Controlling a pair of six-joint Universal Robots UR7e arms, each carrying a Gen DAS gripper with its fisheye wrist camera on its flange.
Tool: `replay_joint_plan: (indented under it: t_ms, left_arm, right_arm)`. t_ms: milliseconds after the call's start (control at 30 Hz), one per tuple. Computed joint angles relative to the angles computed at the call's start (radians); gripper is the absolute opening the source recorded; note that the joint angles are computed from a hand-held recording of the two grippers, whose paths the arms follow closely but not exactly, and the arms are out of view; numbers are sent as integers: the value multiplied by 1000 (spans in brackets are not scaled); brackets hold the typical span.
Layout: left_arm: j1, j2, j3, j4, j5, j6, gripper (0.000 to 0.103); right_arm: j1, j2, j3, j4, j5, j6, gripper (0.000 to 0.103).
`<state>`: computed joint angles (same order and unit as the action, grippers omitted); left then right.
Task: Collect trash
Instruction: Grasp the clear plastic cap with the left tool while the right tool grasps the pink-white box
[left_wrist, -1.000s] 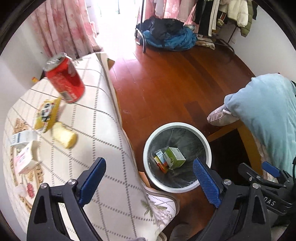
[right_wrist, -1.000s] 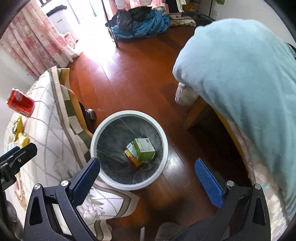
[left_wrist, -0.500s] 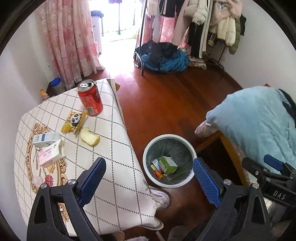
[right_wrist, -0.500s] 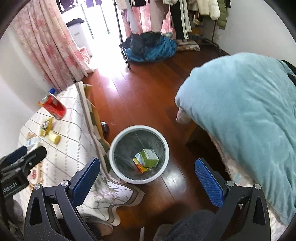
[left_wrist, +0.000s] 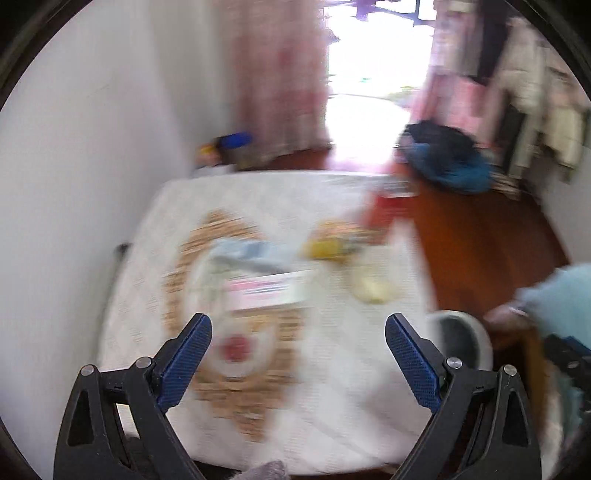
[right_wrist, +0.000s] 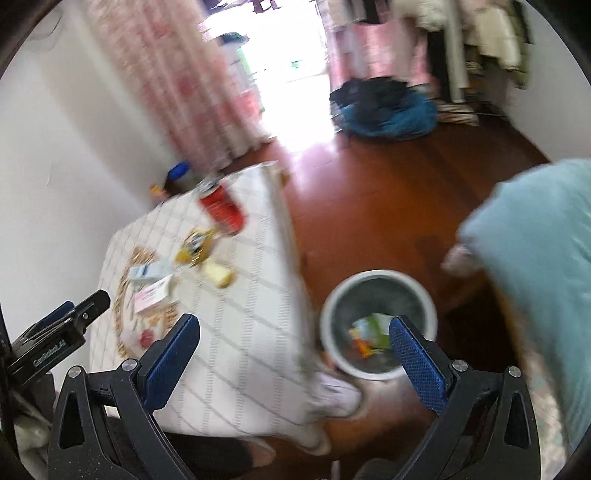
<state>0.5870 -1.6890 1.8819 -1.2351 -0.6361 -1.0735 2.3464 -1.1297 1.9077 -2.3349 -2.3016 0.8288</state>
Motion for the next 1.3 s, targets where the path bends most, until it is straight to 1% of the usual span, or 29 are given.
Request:
replay_joint_plan:
  t_ms: [33, 67, 100, 133, 167, 200, 233, 267, 300, 400, 433, 467, 500, 533, 567, 667, 800, 833, 900, 967, 1033, 1100, 1133, 1167, 1233, 1300]
  left_arm:
    - [39, -13, -4, 71, 31, -52, 96]
    - [74, -24, -5, 113, 49, -79, 96]
    - [106, -32, -4, 140, 63, -100, 96]
    - [148, -46, 4, 165, 75, -125, 96]
    - [181, -58, 15, 154, 76, -122, 96]
    - [218, -73, 30, 122, 71, -105, 96]
    - [262, -85, 48, 62, 58, -70, 96]
    - [296, -94, 68, 6, 43, -37, 96]
    - [316, -104, 87, -39, 27, -7, 96]
    - [387, -90, 133, -189, -10, 108, 95]
    - [405, -82, 147, -237, -19, 144, 90]
    - [414, -79, 161, -271, -17, 166, 64]
    - [417, -75, 162, -268, -13, 159, 58]
    - [406, -87, 177, -294, 12, 167, 48]
    - [403, -92, 181, -302, 21, 164, 37]
    - [412, -118, 194, -340, 20, 156, 37]
    - [408, -155, 196, -278, 46, 93, 37]
    - [405, -163, 190, -253, 49, 76, 37]
    - [399, -181, 195, -228, 51, 54, 37]
    - [397, -191, 202, -226, 52, 51, 37]
    - [395, -197, 202, -216, 51, 49, 37]
    - [399, -197, 204, -220, 54, 56, 37]
    - [403, -180, 195, -232, 56, 63, 37]
    - [406, -174, 192, -239, 57, 69, 37]
    - [412, -171, 186, -246, 57, 80, 37]
    - [422, -160, 180, -268, 57, 100, 37]
  right_arm:
    - [-9, 39, -16, -37, 29, -28, 103]
    - [-23, 81, -32, -85, 70, -71, 103]
    - [-33, 126, -59, -94, 98, -92, 103]
    - [-43, 182, -95, -109, 130, -134, 103]
    - [-50, 229, -126, -126, 162, -179, 103]
    - [-53, 292, -182, -107, 175, -216, 103]
    - [-54, 337, -226, -87, 186, -254, 103]
    - [-57, 395, -289, -50, 200, -310, 103]
    - [-55, 452, -357, 2, 191, -350, 103]
    - [-56, 580, -519, 131, 177, -454, 103]
    - [-59, 620, -577, 181, 174, -485, 103]
    - [-63, 658, -632, 229, 179, -520, 103]
    - [-67, 683, -667, 259, 180, -548, 103]
    - [-68, 713, -712, 297, 168, -580, 103]
    - [-70, 738, -753, 327, 168, -626, 103]
    - [-54, 838, -894, 412, 142, -784, 103]
    - [-40, 967, -1079, 539, 110, -929, 103]
    - [-37, 997, -1124, 576, 94, -943, 103]
    - [-36, 1060, -1222, 668, 84, -986, 98]
    - [-38, 1106, -1296, 741, 87, -997, 86]
    - [-43, 1148, -1366, 807, 86, -984, 80]
    - [-46, 1168, -1395, 831, 87, -979, 76]
    - [-48, 1178, -1409, 844, 92, -977, 75]
    - [-48, 1177, -1403, 835, 91, -976, 72]
    - [-51, 1189, -1430, 855, 103, -966, 70]
    - [-53, 1180, -1419, 849, 108, -945, 68]
